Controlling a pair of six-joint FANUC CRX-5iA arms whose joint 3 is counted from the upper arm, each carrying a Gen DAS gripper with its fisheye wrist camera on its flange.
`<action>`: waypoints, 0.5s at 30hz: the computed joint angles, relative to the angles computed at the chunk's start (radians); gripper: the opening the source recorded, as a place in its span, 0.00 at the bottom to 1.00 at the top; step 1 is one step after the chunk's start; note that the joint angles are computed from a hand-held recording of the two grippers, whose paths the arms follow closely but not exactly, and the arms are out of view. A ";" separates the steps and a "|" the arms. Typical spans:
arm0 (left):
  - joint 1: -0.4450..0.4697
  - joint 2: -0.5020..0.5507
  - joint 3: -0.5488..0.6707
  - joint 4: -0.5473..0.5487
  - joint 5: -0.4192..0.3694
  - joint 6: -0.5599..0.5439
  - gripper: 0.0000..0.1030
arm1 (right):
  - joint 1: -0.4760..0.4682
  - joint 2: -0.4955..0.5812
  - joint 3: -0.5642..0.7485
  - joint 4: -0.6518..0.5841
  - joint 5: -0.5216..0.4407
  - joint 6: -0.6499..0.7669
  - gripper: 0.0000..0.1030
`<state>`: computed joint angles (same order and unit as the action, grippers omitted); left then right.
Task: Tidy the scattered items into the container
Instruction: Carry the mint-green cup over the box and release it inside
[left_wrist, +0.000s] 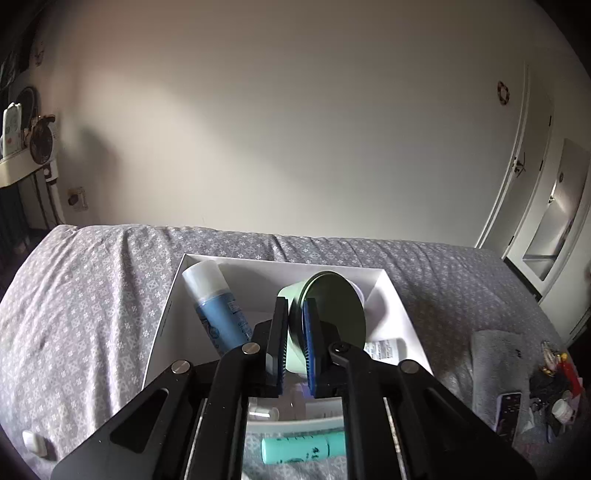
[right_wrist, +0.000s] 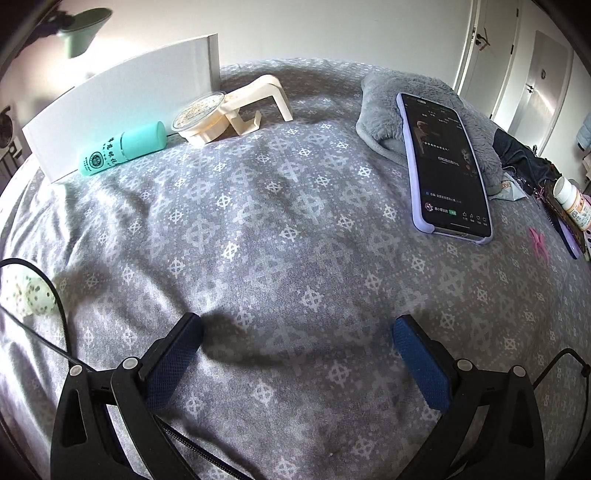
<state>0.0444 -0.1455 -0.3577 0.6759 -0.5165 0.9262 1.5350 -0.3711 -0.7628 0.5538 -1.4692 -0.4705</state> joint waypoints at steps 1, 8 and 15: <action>-0.006 0.029 0.026 -0.044 -0.003 0.035 0.07 | 0.000 -0.001 -0.001 0.000 0.000 -0.001 1.00; -0.010 0.122 0.116 -0.298 -0.131 0.285 0.18 | -0.001 -0.003 -0.002 0.003 0.003 -0.001 1.00; 0.040 -0.129 -0.193 -0.154 0.095 0.101 0.98 | -0.002 -0.003 -0.002 0.002 0.003 0.000 1.00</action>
<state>0.0841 -0.2740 -0.5508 0.5217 -0.4213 1.0271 1.5326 -0.3739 -0.7648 0.5560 -1.4661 -0.4702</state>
